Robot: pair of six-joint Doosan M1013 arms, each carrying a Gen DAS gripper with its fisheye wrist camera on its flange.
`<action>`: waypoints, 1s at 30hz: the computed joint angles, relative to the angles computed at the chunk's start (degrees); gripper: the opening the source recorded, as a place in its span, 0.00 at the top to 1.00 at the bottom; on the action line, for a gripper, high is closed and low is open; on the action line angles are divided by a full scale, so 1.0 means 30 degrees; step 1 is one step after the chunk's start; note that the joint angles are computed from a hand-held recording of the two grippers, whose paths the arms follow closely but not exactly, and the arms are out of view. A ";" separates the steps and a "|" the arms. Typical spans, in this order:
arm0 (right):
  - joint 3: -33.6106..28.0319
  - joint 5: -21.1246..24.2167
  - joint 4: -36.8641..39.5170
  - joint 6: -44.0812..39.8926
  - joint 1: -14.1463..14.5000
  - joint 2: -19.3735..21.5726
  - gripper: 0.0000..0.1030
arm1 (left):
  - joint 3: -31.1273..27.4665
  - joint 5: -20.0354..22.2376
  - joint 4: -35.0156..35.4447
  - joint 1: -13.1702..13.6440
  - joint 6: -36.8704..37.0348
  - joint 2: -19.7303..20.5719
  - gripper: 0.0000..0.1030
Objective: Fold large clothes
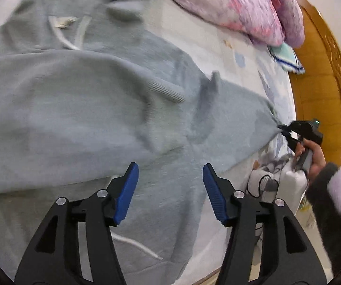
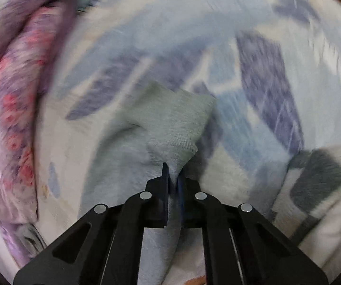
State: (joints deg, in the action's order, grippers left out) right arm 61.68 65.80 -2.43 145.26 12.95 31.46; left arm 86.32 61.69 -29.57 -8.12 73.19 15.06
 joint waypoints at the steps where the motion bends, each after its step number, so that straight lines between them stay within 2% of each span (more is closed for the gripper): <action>1: -0.0248 -0.0202 -0.0880 -0.0477 0.0331 -0.0144 0.95 | 0.0110 -0.0046 0.0352 0.0108 -0.0270 -0.0175 0.42; 4: -0.0729 -0.0933 -0.2963 -0.1689 0.1345 -0.0658 0.95 | 0.0397 -0.0098 0.1971 0.0700 -0.1148 -0.0813 0.40; 8: -0.1548 -0.1757 -0.3756 -0.2625 0.2716 -0.0896 0.95 | 0.0795 0.0361 0.4239 0.1821 -0.2997 -0.1523 0.39; 12: -0.3113 -0.2326 -0.3454 -0.4386 0.4563 -0.0469 0.95 | 0.0914 0.1228 0.6538 0.2804 -0.4063 -0.2098 0.33; 17: -0.5370 -0.2188 -0.1706 -0.6640 0.7003 0.0711 0.95 | 0.1400 0.1665 0.7043 0.4267 -0.4491 -0.2792 0.33; 24: -0.8535 -0.0623 0.2123 -0.8843 0.9708 0.3226 0.95 | 0.2245 0.1719 0.6495 0.6194 -0.3162 -0.3964 0.33; 29: -1.1583 0.1974 0.3609 -0.9980 1.1154 0.5619 0.94 | 0.2992 0.1731 0.6320 0.7403 -0.2606 -0.4739 0.33; 30: -1.2485 0.2870 0.3600 -1.0125 1.1413 0.6301 0.93 | 0.3134 0.1754 0.6286 0.7593 -0.2556 -0.4837 0.33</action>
